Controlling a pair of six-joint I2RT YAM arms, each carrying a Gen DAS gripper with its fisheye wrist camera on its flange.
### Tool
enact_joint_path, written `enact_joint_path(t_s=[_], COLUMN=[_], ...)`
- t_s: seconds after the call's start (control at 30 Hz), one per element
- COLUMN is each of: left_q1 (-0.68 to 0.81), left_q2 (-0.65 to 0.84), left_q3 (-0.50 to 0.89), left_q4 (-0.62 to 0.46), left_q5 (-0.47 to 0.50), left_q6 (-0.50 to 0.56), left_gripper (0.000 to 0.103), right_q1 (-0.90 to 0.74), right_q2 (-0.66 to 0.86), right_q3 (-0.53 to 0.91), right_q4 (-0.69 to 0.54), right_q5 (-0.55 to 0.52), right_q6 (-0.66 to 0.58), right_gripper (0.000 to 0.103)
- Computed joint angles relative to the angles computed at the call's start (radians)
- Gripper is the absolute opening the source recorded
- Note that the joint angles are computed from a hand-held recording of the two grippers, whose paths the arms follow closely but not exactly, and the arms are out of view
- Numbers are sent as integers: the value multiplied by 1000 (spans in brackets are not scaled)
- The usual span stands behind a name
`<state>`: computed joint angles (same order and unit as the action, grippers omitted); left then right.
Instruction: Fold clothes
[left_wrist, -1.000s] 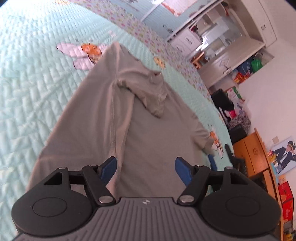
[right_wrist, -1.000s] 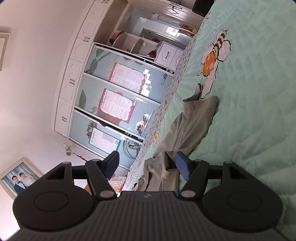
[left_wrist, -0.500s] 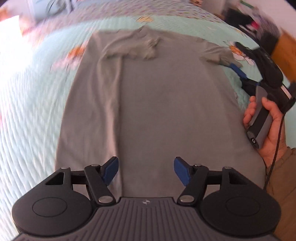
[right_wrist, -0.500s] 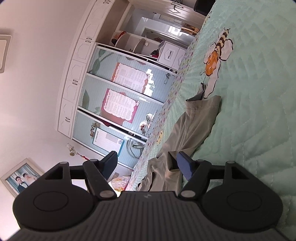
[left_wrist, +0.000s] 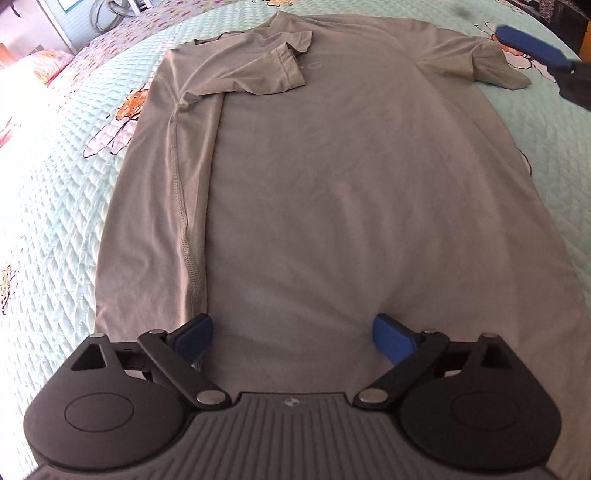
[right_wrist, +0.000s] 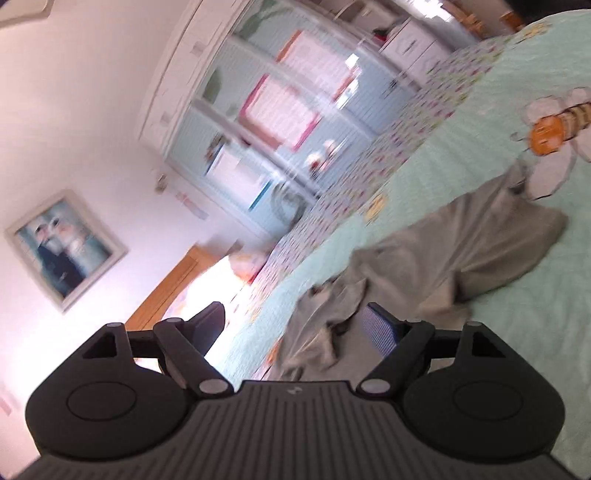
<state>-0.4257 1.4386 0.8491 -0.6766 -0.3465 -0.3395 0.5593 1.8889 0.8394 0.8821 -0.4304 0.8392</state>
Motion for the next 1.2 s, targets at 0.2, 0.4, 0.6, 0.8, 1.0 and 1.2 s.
enact_joint_path(t_s=[0.2,0.4,0.6,0.8,1.0,1.2], left_q1=[-38,-62,-86,-98,-109,-113], left_q2=[0,16,65,96,113,121], left_q3=[-10,6,56,88,107,134], left_q4=[3,-15,-58,-90,-115,-151], left_q5=[-51,-79,-115,-142,-161,-153], left_q6=[-44,-67,-56,-59,-59,-45], left_gripper=[103,103,103,103,103,103], right_q1=[33,58,68,144,126,100], right_q2=[50,66,33,30,26,9], right_q3=[23,-26,-45,22,-2,-51], right_q4=[-244,-166,-131,-321,-287,-173], right_q5=[-228,-174,-7,131,93,80], right_q6=[-98,-169,-176,-402,-390,-292], right_gripper=[82,80,81,83,85,85])
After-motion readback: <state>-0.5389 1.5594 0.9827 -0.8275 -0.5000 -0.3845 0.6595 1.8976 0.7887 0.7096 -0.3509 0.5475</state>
